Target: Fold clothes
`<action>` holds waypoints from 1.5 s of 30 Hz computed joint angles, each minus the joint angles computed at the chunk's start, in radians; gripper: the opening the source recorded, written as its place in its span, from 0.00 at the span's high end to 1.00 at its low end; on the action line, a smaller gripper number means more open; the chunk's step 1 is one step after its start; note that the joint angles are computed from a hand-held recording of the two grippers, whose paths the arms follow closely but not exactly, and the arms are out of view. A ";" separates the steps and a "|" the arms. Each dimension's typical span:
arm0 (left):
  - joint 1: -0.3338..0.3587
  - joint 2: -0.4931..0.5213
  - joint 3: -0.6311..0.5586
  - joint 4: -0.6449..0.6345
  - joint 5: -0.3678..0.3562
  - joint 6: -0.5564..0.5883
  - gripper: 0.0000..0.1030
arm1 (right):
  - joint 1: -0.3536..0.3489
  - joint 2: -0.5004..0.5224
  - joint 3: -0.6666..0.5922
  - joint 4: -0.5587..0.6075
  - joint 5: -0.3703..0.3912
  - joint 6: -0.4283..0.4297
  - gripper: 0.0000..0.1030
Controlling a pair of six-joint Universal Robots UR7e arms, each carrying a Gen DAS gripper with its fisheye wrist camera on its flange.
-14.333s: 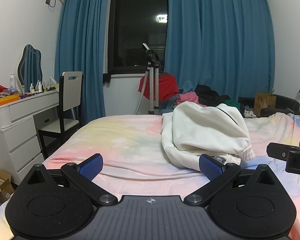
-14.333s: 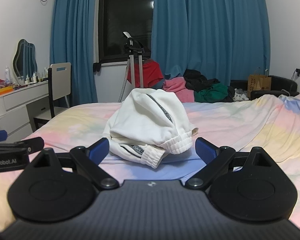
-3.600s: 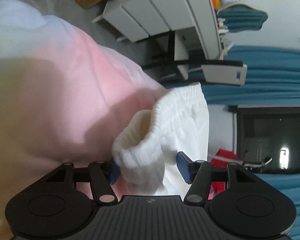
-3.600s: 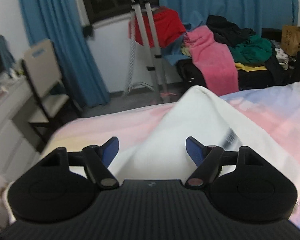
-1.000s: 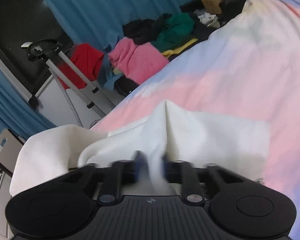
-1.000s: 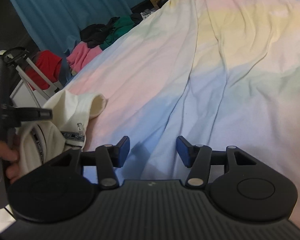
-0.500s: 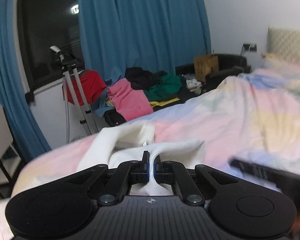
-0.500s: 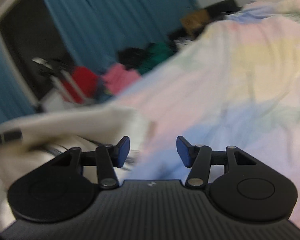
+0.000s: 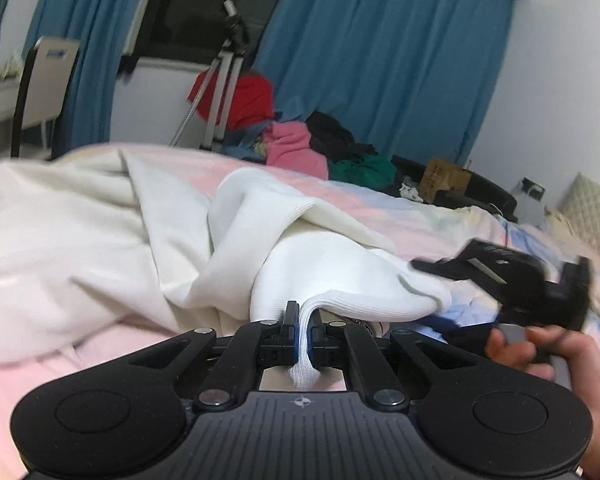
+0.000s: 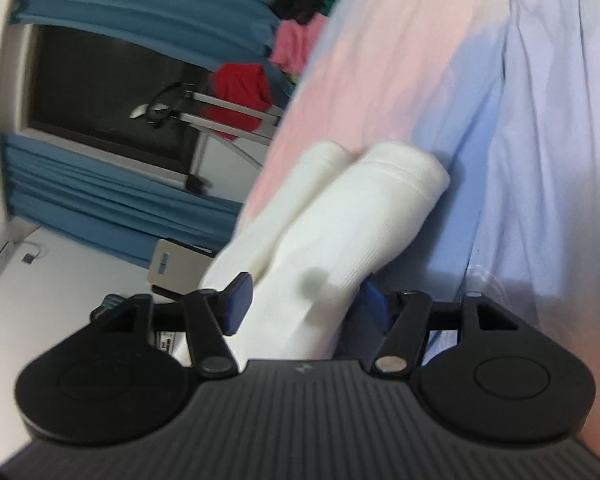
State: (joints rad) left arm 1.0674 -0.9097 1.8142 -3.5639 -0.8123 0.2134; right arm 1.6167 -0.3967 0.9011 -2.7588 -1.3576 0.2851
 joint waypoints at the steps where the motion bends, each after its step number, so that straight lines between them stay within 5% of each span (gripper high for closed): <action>1: 0.005 -0.009 0.006 0.001 -0.018 -0.016 0.97 | 0.003 0.022 -0.039 0.026 -0.025 0.004 0.39; 5: 0.035 -0.010 -0.009 0.019 -0.076 -0.053 0.97 | 0.012 0.103 -0.177 0.069 -0.101 -0.001 0.45; 7: 0.048 0.006 -0.030 0.033 -0.097 -0.060 0.96 | 0.021 0.135 -0.237 0.071 -0.144 -0.028 0.73; 10: 0.064 0.010 -0.041 0.058 -0.148 -0.083 0.93 | 0.033 0.145 -0.262 0.036 -0.188 -0.076 0.92; 13: 0.078 0.007 -0.047 0.092 -0.208 -0.098 0.86 | 0.041 0.139 -0.263 -0.024 -0.212 -0.130 0.93; 15: 0.087 0.000 -0.043 0.105 -0.262 -0.116 0.75 | 0.040 0.138 -0.282 -0.029 -0.218 -0.128 0.94; 17: 0.097 -0.007 -0.043 0.127 -0.310 -0.141 0.53 | 0.036 0.134 -0.298 -0.039 -0.226 -0.127 0.94; 19: 0.107 -0.013 -0.040 0.134 -0.357 -0.164 0.50 | 0.032 0.150 -0.358 -0.027 -0.252 -0.133 0.95; 23: 0.126 -0.017 -0.048 0.152 -0.379 -0.247 0.36 | 0.004 0.164 -0.435 -0.094 -0.305 -0.119 0.95; 26: 0.144 -0.021 -0.061 0.174 -0.356 -0.355 0.20 | -0.013 0.201 -0.495 -0.251 -0.429 -0.194 0.95; 29: 0.170 -0.036 -0.067 0.211 -0.337 -0.515 0.17 | -0.037 0.285 -0.651 -0.335 -0.540 -0.277 0.95; 33: 0.214 -0.071 -0.064 0.261 -0.337 -0.764 0.17 | -0.073 0.307 -0.696 -0.204 -0.669 -0.216 0.94; 37: 0.233 -0.114 -0.009 0.167 -0.299 -0.920 0.17 | -0.081 0.279 -0.653 -0.166 -0.666 -0.056 0.94; 45: 0.275 -0.159 0.087 0.002 -0.153 -1.214 0.16 | -0.066 0.295 -0.693 -0.152 -0.724 -0.126 0.94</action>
State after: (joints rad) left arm 1.3421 -1.0685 1.9014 -3.5618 -0.9653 -1.0010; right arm 1.5508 -0.1020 0.2080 -2.9112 -2.0819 0.1586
